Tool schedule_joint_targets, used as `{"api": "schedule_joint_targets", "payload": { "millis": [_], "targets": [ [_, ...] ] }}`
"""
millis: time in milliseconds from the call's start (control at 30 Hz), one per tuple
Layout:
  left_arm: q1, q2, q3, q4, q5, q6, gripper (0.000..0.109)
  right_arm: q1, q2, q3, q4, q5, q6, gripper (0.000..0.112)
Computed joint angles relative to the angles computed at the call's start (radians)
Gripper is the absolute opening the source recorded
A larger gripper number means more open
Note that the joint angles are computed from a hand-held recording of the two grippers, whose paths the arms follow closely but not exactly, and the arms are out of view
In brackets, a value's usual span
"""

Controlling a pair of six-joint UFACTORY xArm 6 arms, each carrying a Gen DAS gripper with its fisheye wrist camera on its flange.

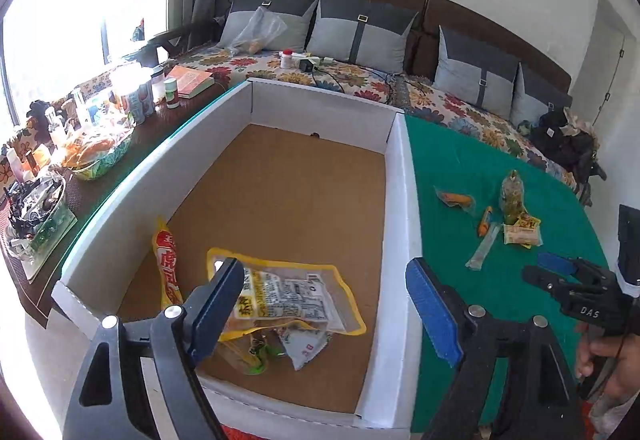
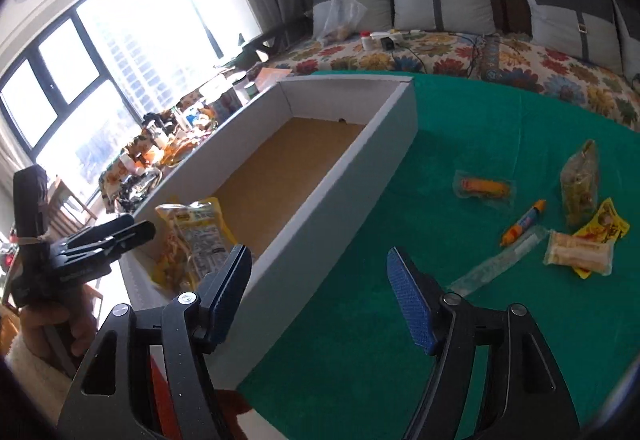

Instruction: Organize snacks

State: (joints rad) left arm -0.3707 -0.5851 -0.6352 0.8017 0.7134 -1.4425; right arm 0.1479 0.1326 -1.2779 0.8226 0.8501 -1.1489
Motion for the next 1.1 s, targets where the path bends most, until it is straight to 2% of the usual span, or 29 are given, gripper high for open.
{"api": "schedule_joint_targets", "payload": {
  "millis": [67,100,200,300,433,500,533,600,633,700,767,1100],
  "targets": [
    [-0.051,0.109,-0.078,0.038,-0.065,-0.033,0.098,-0.067,0.04,0.051,-0.076,-0.183,-0.034,0.074],
    [-0.075,0.176,-0.126,0.05,-0.095,-0.044,0.1,-0.104,0.072,0.055,-0.119,-0.257,-0.031,0.074],
    [-0.115,0.429,-0.301,-0.008,-0.187,0.007,0.101,-0.205,0.184,-0.009,-0.221,-0.386,0.033,0.074],
    [-0.141,0.696,-0.507,-0.081,-0.183,0.078,0.101,-0.27,0.326,-0.185,-0.322,-0.388,0.203,0.074],
    [-0.14,0.971,-0.771,-0.11,-0.103,0.132,0.101,-0.301,0.525,-0.471,-0.472,-0.317,0.421,0.076],
    [-0.129,1.067,-0.875,-0.115,-0.061,0.137,0.101,-0.303,0.61,-0.599,-0.508,-0.286,0.465,0.076],
    [-0.125,1.104,-0.918,-0.122,-0.039,0.133,0.101,-0.307,0.633,-0.631,-0.48,-0.284,0.44,0.082],
    [-0.112,1.156,-0.962,-0.142,-0.046,0.122,0.101,-0.308,0.69,-0.711,-0.45,-0.284,0.405,0.088],
    [-0.118,1.175,-0.989,-0.109,-0.016,0.103,0.101,-0.309,0.711,-0.735,-0.413,-0.285,0.375,0.09],
    [-0.128,1.199,-1.024,-0.076,0.022,0.106,0.103,-0.32,0.762,-0.829,-0.407,-0.205,0.418,0.093],
    [-0.123,1.195,-1.015,-0.082,0.006,0.106,0.103,-0.32,0.75,-0.811,-0.416,-0.206,0.447,0.097],
    [-0.122,1.198,-1.016,-0.08,0.012,0.096,0.103,-0.321,0.745,-0.805,-0.406,-0.202,0.444,0.098]
  ]
}}
